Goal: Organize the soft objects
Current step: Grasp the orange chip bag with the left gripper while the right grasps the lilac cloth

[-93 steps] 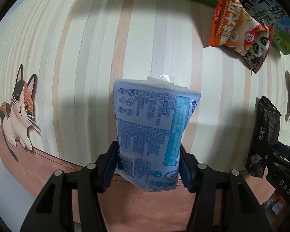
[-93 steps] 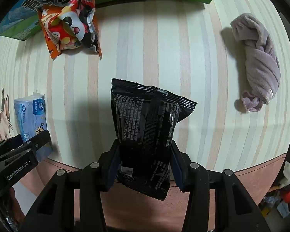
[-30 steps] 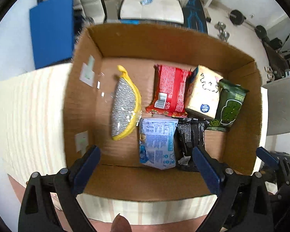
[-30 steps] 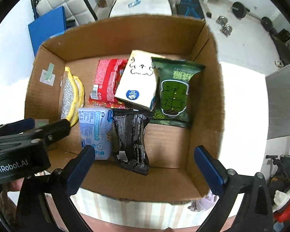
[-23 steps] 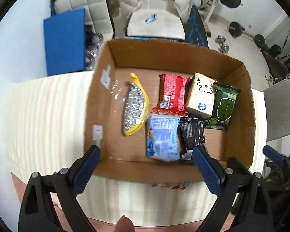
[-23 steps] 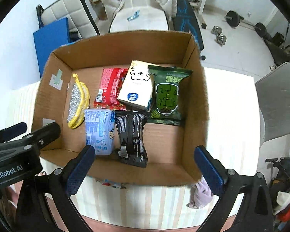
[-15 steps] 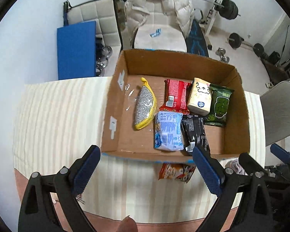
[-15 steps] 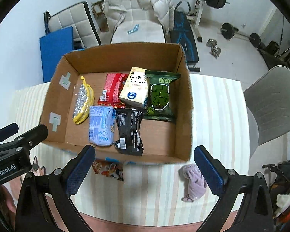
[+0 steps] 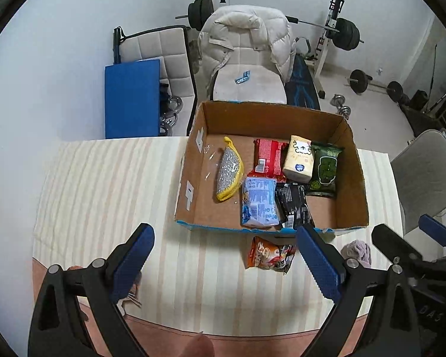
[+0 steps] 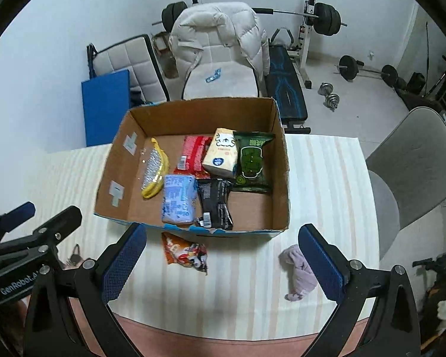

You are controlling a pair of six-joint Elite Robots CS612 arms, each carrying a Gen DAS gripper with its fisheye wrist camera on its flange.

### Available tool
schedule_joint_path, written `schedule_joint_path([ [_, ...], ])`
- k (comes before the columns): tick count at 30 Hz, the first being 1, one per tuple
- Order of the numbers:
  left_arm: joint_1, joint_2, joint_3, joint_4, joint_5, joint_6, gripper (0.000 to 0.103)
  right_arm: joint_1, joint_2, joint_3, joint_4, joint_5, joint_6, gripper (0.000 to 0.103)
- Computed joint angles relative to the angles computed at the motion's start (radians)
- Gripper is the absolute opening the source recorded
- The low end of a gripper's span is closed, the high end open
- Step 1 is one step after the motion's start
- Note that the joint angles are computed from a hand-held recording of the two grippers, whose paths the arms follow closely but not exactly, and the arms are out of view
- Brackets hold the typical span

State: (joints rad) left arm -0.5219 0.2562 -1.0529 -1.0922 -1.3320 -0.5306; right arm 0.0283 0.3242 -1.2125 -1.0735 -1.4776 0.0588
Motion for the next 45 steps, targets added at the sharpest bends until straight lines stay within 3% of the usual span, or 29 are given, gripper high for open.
schedule_joint_path([
  [3, -0.006, 0.007, -0.002, 0.023, 0.015, -0.007, 0.098, -0.009, 0.005, -0.019, 0.005, 0.028, 0.016, 0.103],
  [6, -0.007, 0.015, 0.014, 0.057, -0.015, 0.004, 0.098, -0.023, 0.018, -0.040, 0.035, 0.039, 0.040, 0.103],
  [8, 0.002, 0.021, 0.035, 0.083, -0.089, -0.017, 0.098, -0.036, 0.030, -0.054, 0.073, 0.036, 0.053, 0.103],
  [11, 0.032, 0.040, 0.076, 0.098, -0.286, -0.092, 0.098, -0.059, 0.059, -0.082, 0.125, 0.021, 0.081, 0.103],
  [14, 0.068, 0.097, 0.071, 0.059, -0.517, -0.255, 0.097, -0.081, 0.091, -0.106, 0.173, -0.002, 0.110, 0.103],
  [17, 0.086, 0.166, 0.023, -0.016, -0.655, -0.435, 0.097, -0.101, 0.120, -0.121, 0.199, -0.007, 0.143, 0.103],
  [20, 0.088, 0.207, 0.001, -0.084, -0.719, -0.547, 0.097, -0.115, 0.149, -0.134, 0.222, -0.013, 0.167, 0.103],
  [23, 0.080, 0.221, 0.001, -0.114, -0.710, -0.593, 0.096, -0.121, 0.168, -0.144, 0.230, -0.024, 0.170, 0.103],
  [26, 0.070, 0.230, -0.008, -0.133, -0.667, -0.616, 0.081, -0.123, 0.182, -0.145, 0.235, -0.027, 0.161, 0.103],
  [27, 0.066, 0.231, -0.012, -0.134, -0.658, -0.604, 0.064, -0.123, 0.184, -0.140, 0.242, -0.030, 0.155, 0.103],
  [28, 0.063, 0.228, -0.010, -0.120, -0.656, -0.579, 0.054, -0.123, 0.184, -0.134, 0.243, -0.029, 0.150, 0.102],
  [31, 0.055, 0.217, -0.014, -0.051, -0.640, -0.487, 0.039, -0.120, 0.185, -0.119, 0.245, -0.039, 0.130, 0.099],
  [37, 0.020, 0.177, -0.036, 0.201, -0.435, -0.217, 0.037, -0.120, 0.181, -0.062, 0.259, -0.042, 0.113, 0.086],
  [39, 0.017, 0.180, -0.054, 0.244, -0.397, -0.182, 0.037, -0.121, 0.181, -0.042, 0.269, -0.042, 0.094, 0.077],
  [43, 0.020, 0.199, -0.106, 0.311, -0.408, -0.148, 0.038, -0.121, 0.181, -0.018, 0.317, -0.014, 0.058, 0.043],
  [45, 0.032, 0.212, -0.135, 0.313, -0.460, -0.164, 0.038, -0.117, 0.182, -0.020, 0.345, -0.002, 0.033, 0.043],
])
